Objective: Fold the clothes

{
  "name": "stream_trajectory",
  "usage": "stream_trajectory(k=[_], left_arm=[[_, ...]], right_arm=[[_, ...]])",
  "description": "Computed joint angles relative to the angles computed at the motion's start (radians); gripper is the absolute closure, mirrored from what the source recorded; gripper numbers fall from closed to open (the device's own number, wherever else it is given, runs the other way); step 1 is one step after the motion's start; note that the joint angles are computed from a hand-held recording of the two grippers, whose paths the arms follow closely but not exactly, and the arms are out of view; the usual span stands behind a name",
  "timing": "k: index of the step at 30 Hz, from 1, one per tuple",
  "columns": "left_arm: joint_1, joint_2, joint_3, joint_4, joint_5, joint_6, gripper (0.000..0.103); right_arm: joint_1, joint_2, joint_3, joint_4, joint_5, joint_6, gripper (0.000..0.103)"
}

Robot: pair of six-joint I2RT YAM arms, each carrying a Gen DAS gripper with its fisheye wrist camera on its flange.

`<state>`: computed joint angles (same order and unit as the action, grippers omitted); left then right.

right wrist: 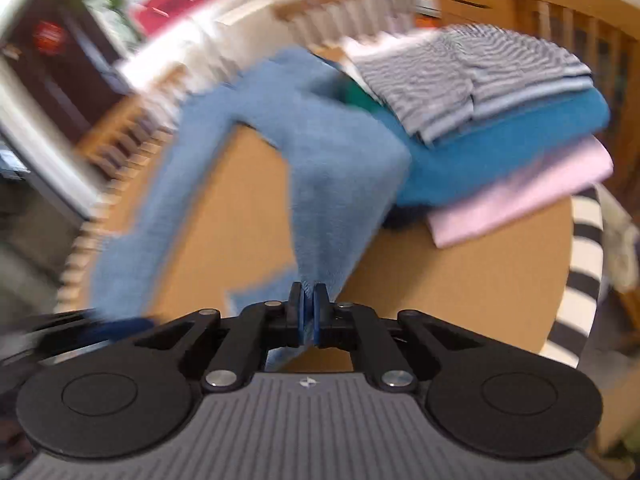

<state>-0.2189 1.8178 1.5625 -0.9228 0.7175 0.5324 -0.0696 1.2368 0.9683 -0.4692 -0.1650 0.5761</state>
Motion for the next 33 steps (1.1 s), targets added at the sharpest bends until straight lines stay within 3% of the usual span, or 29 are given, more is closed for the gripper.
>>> stream_trajectory(k=[3, 6, 7, 10, 11, 17, 19, 22, 25, 29, 31, 33], left_arm=[[-0.03, 0.027, 0.01, 0.045, -0.013, -0.119, 0.025], [-0.078, 0.065, 0.019, 0.042, -0.027, -0.201, 0.026], [-0.1, 0.075, 0.014, 0.038, -0.027, -0.224, 0.027], [-0.179, 0.064, -0.062, 0.101, -0.022, -0.25, 0.033], [-0.206, 0.058, -0.089, 0.131, -0.024, -0.254, 0.034], [-0.203, -0.032, -0.17, 0.276, -0.118, -0.238, 0.034], [-0.128, -0.071, -0.16, 0.282, -0.136, -0.257, 0.031], [0.007, -0.067, -0.085, 0.258, -0.158, -0.306, 0.027], [0.108, -0.003, 0.03, 0.236, -0.219, -0.342, 0.024], [0.153, 0.122, 0.146, 0.294, -0.37, -0.43, 0.025], [0.138, 0.207, 0.221, 0.319, -0.458, -0.455, 0.03], [0.125, 0.311, 0.344, 0.317, -0.516, -0.497, 0.03]], right_arm=[[-0.281, -0.088, -0.017, -0.053, -0.415, -0.007, 0.099], [-0.511, -0.004, 0.018, -0.197, -0.712, -0.122, 0.098], [-0.546, 0.04, 0.034, -0.268, -0.705, -0.188, 0.096], [-0.517, 0.129, 0.065, -0.399, -0.417, -0.332, 0.092], [-0.5, 0.135, 0.06, -0.403, -0.343, -0.355, 0.098], [-0.334, -0.039, 0.072, -0.385, -0.004, -0.346, 0.073], [-0.277, -0.084, 0.109, -0.378, 0.022, -0.375, 0.058], [-0.182, -0.073, 0.18, -0.306, 0.045, -0.451, 0.053], [-0.104, 0.037, 0.257, -0.166, -0.038, -0.484, 0.044], [0.007, 0.347, 0.479, -0.07, 0.01, -0.559, 0.045], [0.049, 0.552, 0.664, -0.082, 0.063, -0.596, 0.053], [0.07, 0.755, 0.893, -0.143, 0.085, -0.599, 0.054]])
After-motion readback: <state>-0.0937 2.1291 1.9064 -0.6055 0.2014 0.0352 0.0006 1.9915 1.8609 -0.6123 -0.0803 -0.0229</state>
